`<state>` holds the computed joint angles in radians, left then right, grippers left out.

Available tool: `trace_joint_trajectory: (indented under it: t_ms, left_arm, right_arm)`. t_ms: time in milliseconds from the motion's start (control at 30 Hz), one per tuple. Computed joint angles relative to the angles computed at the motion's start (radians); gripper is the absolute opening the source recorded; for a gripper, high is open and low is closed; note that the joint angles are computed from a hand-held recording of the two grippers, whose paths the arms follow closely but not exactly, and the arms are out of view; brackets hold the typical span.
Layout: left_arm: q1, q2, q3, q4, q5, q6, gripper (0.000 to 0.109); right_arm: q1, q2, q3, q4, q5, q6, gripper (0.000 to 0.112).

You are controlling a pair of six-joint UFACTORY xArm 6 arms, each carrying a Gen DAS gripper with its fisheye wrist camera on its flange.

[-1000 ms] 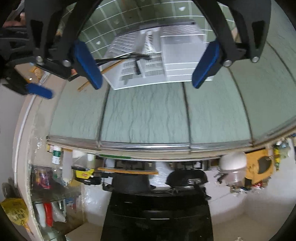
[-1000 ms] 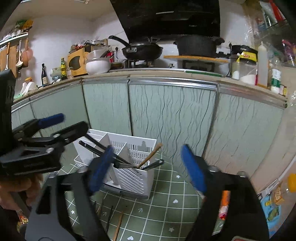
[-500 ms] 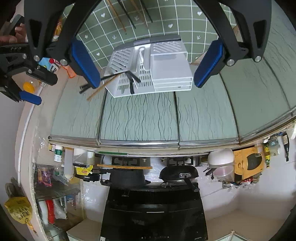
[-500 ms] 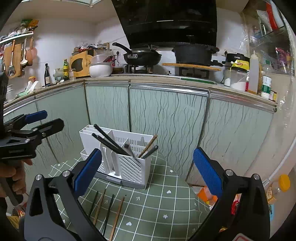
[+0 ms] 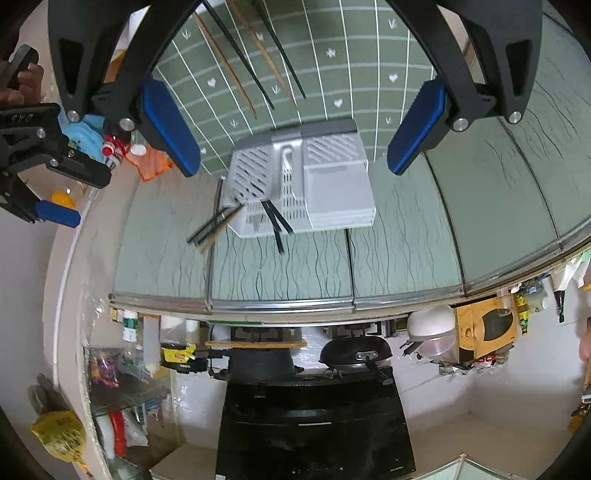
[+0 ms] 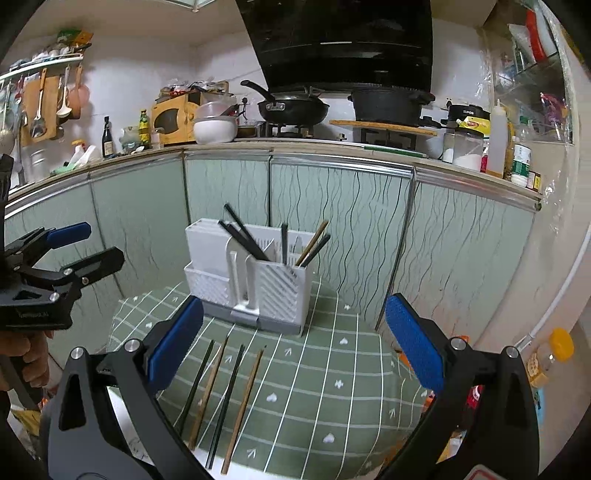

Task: Organize utensils
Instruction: 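Withdraw both open tools back down over the remaining chopsticks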

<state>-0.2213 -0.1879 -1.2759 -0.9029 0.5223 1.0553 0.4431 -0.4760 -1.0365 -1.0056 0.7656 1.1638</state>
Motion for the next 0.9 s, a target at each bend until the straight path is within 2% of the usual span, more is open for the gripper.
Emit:
trace_joint_trajectory:
  t_ms: [267,433,633,900]
  left_arm:
    - [-0.001,-0.109,0.186,-0.04,-0.042,0.07,0.099]
    - [0.01,-0.131,0.259,-0.051,-0.05,0.12,0.099]
    - [0.034,-0.129,0.315,-0.081,-0.039,0.148,0.099]
    - [0.037,-0.114,0.389,-0.09,-0.07,0.155,0.099]
  right_arm:
    - [0.08,-0.045,0.094,-0.023,0.05,0.074,0.095]
    - [0.103,-0.053,0.149,-0.02,0.054,0.101,0.095]
    - [0.091,-0.05,0.216,-0.002,0.017,0.133,0.095]
    - [0.082,-0.018,0.287,0.002,-0.034,0.174,0.095]
